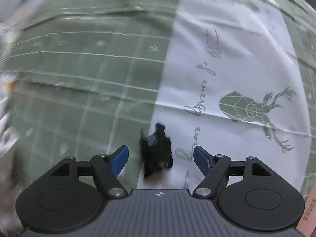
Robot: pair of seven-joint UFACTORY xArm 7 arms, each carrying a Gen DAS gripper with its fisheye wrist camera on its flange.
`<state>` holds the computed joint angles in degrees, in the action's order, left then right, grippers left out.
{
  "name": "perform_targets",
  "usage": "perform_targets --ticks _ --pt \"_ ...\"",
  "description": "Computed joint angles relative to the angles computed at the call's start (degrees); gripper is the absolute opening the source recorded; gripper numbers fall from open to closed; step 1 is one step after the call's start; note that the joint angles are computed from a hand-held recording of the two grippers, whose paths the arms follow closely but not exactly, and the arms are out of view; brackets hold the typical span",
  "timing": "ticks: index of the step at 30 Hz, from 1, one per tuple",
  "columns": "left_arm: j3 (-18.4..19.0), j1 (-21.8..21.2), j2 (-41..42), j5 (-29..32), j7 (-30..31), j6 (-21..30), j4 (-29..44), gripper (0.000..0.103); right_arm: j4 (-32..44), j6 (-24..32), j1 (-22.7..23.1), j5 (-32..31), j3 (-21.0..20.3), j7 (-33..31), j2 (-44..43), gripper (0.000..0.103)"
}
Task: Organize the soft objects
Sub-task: 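Grasp the black claw clip with the right gripper, then grasp the silver metal hair clip with the left gripper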
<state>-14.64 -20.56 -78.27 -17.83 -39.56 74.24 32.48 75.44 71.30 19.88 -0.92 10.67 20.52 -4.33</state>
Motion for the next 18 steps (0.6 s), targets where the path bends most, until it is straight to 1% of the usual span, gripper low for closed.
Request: perform_targets --ticks 1,2,3,5,7,9,11,12,14,15,16,17,18 --pt "0.3 0.0 -1.0 0.3 -0.3 0.9 -0.4 0.023 0.9 1.2 0.1 0.5 0.1 0.8 0.9 0.032" --pt "0.3 0.2 -1.8 0.5 -0.7 1.7 -0.8 0.023 1.1 1.1 0.5 1.9 0.3 0.3 0.7 0.033" --pt "0.3 0.4 -2.2 0.6 -1.0 2.3 -1.2 0.023 -0.2 -1.4 1.0 3.9 0.5 -2.2 -1.2 0.032" --pt "-0.1 0.9 -1.5 0.7 -1.0 2.3 -1.3 0.023 -2.6 -5.1 2.6 4.8 1.5 -7.2 -5.3 0.032" --pt "-0.4 0.6 0.4 1.0 0.5 -0.1 -1.1 0.023 -7.1 -8.0 4.6 6.0 2.2 -12.9 -12.5 0.032" --pt "-0.6 0.3 3.1 2.2 3.5 -3.7 -0.4 0.023 -13.1 -9.5 7.3 10.4 1.4 -19.1 -22.0 0.032" --pt "-1.3 -0.2 6.9 4.4 8.0 -9.4 0.3 0.023 -17.9 -9.9 9.4 13.6 0.8 -22.7 -29.4 0.032" --pt "-1.3 -0.7 9.2 5.4 10.3 -11.9 0.8 0.023 -21.9 -9.7 10.3 14.3 1.0 -24.0 -34.8 0.032" --pt "-0.1 -2.5 14.8 6.9 16.1 -16.6 2.1 0.023 -27.9 -8.9 11.0 14.2 2.2 -24.5 -42.8 0.033" --pt "1.0 -3.8 18.5 7.5 19.9 -18.5 3.3 0.023 -30.8 -6.7 11.6 14.4 2.5 -24.4 -46.5 0.033" --pt "2.2 -5.3 22.0 7.7 23.7 -19.5 4.6 0.023 -33.0 -4.6 12.1 15.1 2.9 -23.6 -49.2 0.033" --pt "3.6 -6.8 26.0 7.8 27.8 -19.2 6.5 0.023 -35.1 -2.5 12.6 16.0 3.2 -22.7 -51.7 0.033" --pt "4.6 -8.0 30.0 8.1 31.9 -17.8 9.0 0.023 -36.9 -0.3 12.9 16.1 3.7 -22.0 -54.2 0.033"
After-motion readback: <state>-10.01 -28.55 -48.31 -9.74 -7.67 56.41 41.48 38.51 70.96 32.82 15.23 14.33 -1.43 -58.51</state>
